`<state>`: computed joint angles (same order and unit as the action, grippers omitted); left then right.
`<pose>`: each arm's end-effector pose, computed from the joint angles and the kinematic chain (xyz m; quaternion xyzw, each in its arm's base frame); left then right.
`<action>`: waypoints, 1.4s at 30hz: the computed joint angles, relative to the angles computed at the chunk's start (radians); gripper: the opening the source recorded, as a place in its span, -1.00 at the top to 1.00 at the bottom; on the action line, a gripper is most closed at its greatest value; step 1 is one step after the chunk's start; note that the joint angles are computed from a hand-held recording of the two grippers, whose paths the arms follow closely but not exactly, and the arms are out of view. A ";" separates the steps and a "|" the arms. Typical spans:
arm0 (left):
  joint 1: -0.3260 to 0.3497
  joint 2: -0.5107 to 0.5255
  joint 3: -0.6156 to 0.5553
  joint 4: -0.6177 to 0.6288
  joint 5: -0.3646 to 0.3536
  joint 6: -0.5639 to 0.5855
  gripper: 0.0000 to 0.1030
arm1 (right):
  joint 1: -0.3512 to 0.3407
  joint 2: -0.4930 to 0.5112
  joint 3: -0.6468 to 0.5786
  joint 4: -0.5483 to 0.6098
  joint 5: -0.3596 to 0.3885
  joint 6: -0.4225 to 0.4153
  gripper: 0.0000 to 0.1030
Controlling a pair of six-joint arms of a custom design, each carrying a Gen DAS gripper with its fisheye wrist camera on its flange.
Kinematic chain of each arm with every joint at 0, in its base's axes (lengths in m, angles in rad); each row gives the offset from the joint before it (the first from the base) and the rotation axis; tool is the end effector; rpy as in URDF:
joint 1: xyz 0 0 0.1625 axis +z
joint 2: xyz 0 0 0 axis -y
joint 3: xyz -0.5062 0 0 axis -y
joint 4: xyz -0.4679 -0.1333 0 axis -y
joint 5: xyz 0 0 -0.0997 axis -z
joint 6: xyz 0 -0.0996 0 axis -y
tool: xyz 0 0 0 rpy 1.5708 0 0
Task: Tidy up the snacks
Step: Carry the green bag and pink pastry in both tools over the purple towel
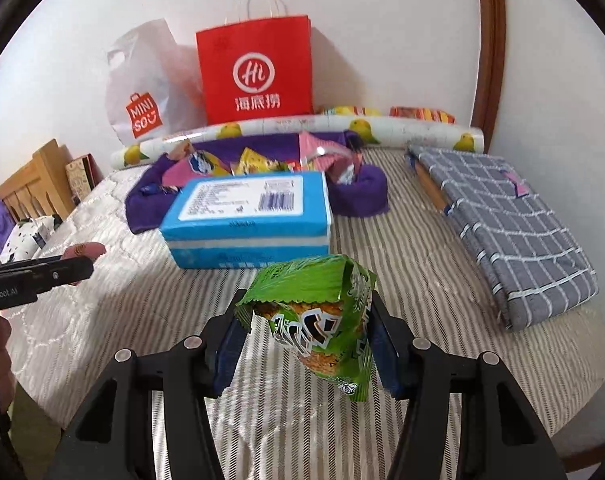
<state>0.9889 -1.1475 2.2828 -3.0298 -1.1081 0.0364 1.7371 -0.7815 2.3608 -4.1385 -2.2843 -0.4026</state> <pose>-0.1418 -0.5390 0.1470 0.2571 0.9263 -0.2120 0.1757 0.1455 -0.4553 0.0930 0.0725 -0.8383 0.4051 0.3577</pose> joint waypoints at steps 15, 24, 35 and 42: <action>-0.031 -0.046 -0.003 0.047 -0.051 -0.038 0.14 | 0.100 -0.045 0.007 -0.011 -0.065 -0.004 -0.09; -0.041 -0.057 -0.027 0.066 -0.057 -0.037 0.14 | 0.120 -0.080 -0.004 0.029 -0.058 0.023 -0.09; -0.035 -0.042 -0.075 0.083 -0.081 -0.036 0.14 | 0.121 -0.115 -0.030 0.070 -0.053 0.033 -0.09; -0.027 -0.025 -0.113 0.095 -0.095 -0.031 0.14 | 0.114 -0.128 -0.051 0.088 -0.049 0.032 -0.09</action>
